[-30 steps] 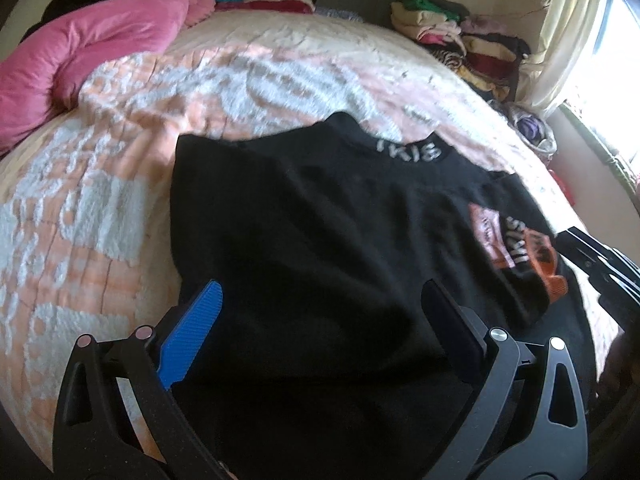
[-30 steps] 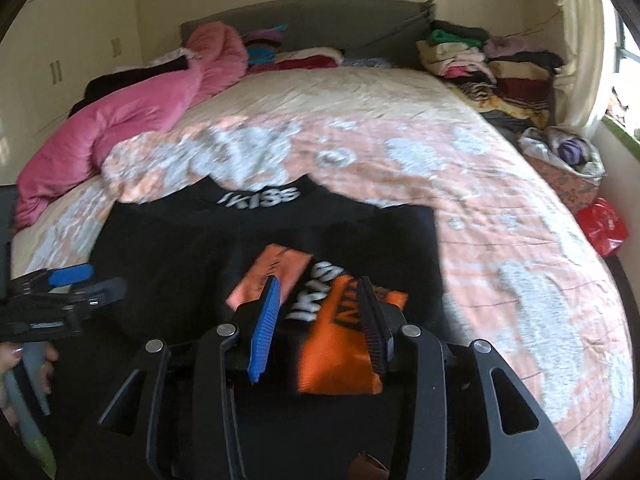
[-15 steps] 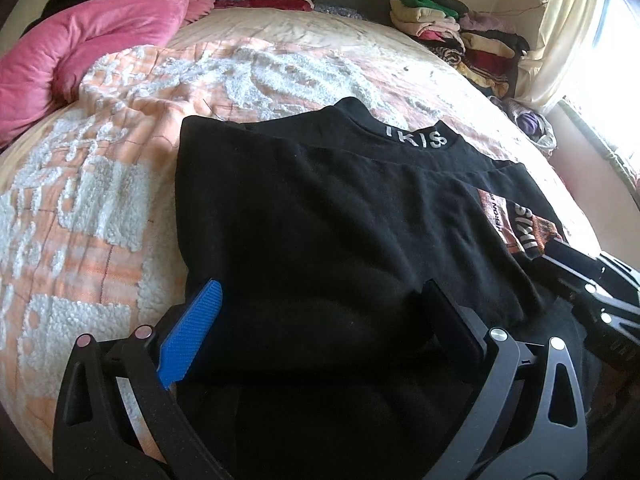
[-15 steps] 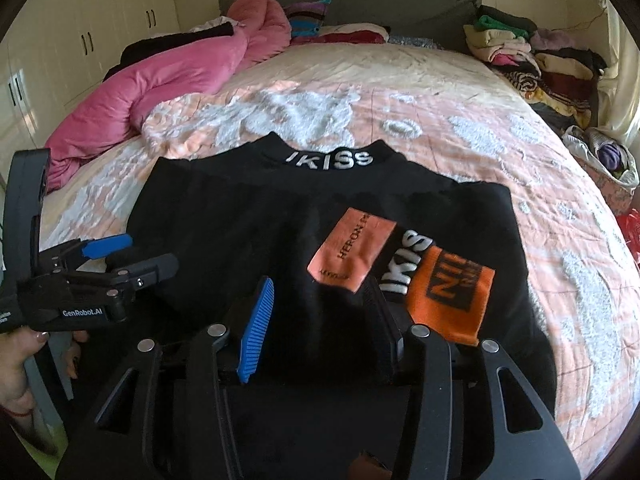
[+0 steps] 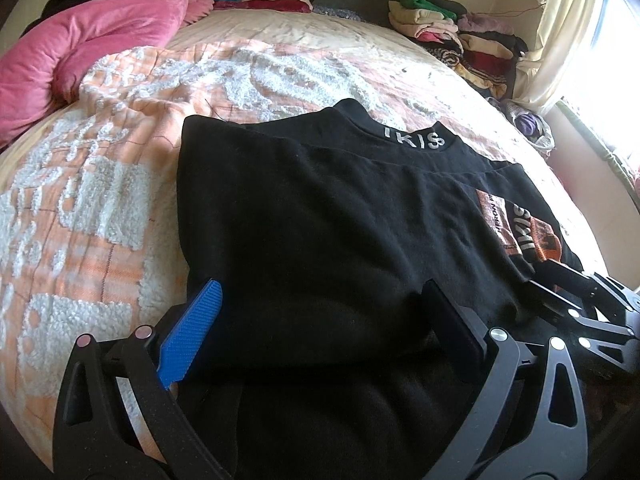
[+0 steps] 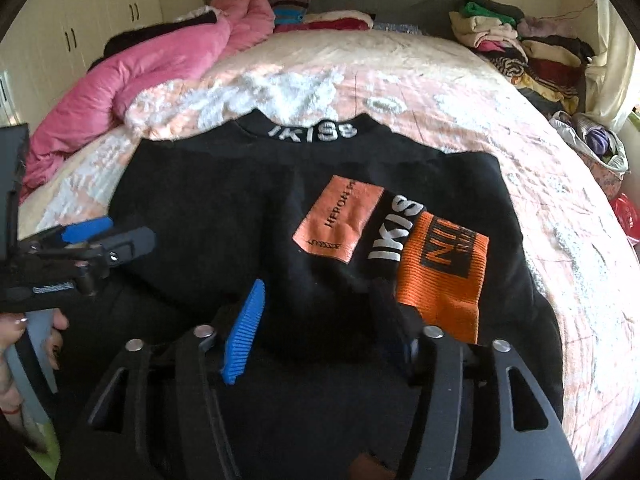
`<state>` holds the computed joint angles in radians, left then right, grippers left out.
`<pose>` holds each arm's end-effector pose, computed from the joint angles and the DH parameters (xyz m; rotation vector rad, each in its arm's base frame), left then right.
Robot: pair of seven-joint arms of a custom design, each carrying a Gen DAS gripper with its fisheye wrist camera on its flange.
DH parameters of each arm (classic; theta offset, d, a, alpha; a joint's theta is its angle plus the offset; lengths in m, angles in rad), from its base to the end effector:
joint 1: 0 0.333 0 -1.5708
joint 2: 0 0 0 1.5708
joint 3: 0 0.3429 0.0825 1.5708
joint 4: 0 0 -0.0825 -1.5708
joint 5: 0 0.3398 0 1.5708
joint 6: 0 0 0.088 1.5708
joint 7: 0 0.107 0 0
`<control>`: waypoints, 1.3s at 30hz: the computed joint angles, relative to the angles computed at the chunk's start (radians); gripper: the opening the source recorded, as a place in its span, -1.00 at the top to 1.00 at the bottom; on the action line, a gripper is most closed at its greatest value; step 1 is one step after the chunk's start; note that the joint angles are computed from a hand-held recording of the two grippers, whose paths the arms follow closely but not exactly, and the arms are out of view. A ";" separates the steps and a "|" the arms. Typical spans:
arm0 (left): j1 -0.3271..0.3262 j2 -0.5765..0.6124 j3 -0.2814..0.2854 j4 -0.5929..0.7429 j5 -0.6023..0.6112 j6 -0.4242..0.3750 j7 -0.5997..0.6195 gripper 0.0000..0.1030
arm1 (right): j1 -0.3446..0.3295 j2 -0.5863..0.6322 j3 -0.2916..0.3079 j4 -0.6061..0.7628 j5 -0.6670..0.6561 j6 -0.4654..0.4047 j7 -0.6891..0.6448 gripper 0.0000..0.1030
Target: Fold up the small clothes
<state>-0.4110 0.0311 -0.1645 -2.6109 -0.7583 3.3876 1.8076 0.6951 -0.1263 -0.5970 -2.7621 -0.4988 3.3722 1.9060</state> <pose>0.4099 -0.1743 0.3807 -1.8969 1.9116 -0.8706 0.3951 0.0891 0.3945 -1.9858 1.5138 -0.4946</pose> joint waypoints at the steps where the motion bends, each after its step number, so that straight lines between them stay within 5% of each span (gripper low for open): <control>1: 0.000 0.000 0.000 0.000 0.000 0.000 0.000 -0.82 | -0.055 -0.007 0.059 -0.014 0.028 0.019 -0.017 -0.21; 8: 0.003 -0.011 -0.008 -0.005 -0.005 -0.001 -0.001 -0.82 | -0.366 -0.020 0.402 -0.050 0.194 0.062 -0.095 -0.55; 12: 0.036 -0.035 -0.044 -0.016 -0.003 0.000 -0.016 -0.82 | -0.427 -0.033 0.466 -0.065 0.223 0.081 -0.104 -0.81; 16: 0.072 -0.061 -0.052 -0.049 0.134 0.004 -0.146 -0.82 | -0.466 -0.040 0.515 -0.075 0.266 0.091 -0.130 -0.87; 24: 0.263 -0.086 -0.300 -0.030 -0.124 0.014 0.062 -0.82 | -0.470 -0.058 0.526 -0.092 0.295 0.104 -0.136 -0.91; 31: 0.378 -0.126 -0.427 -0.045 -0.148 0.018 0.068 -0.82 | -0.481 -0.079 0.547 -0.107 0.338 0.115 -0.157 -0.91; 34: 0.358 -0.141 -0.397 -0.065 -0.078 0.021 0.006 -0.82 | -0.500 -0.088 0.576 -0.117 0.384 0.133 -0.175 -0.91; 37: 0.480 -0.160 -0.526 -0.067 -0.105 0.008 0.020 -0.82 | -0.478 -0.100 0.537 -0.123 0.361 0.139 -0.158 -0.91; 39: 0.495 -0.170 -0.539 -0.076 -0.087 0.005 -0.002 -0.82 | -0.474 -0.109 0.525 -0.127 0.353 0.142 -0.152 -0.91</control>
<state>0.0837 -0.1391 -0.7035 -2.6865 -0.8450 3.3931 1.8053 0.2212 -0.2356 -0.0722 -2.8888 -0.1459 3.5145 1.7540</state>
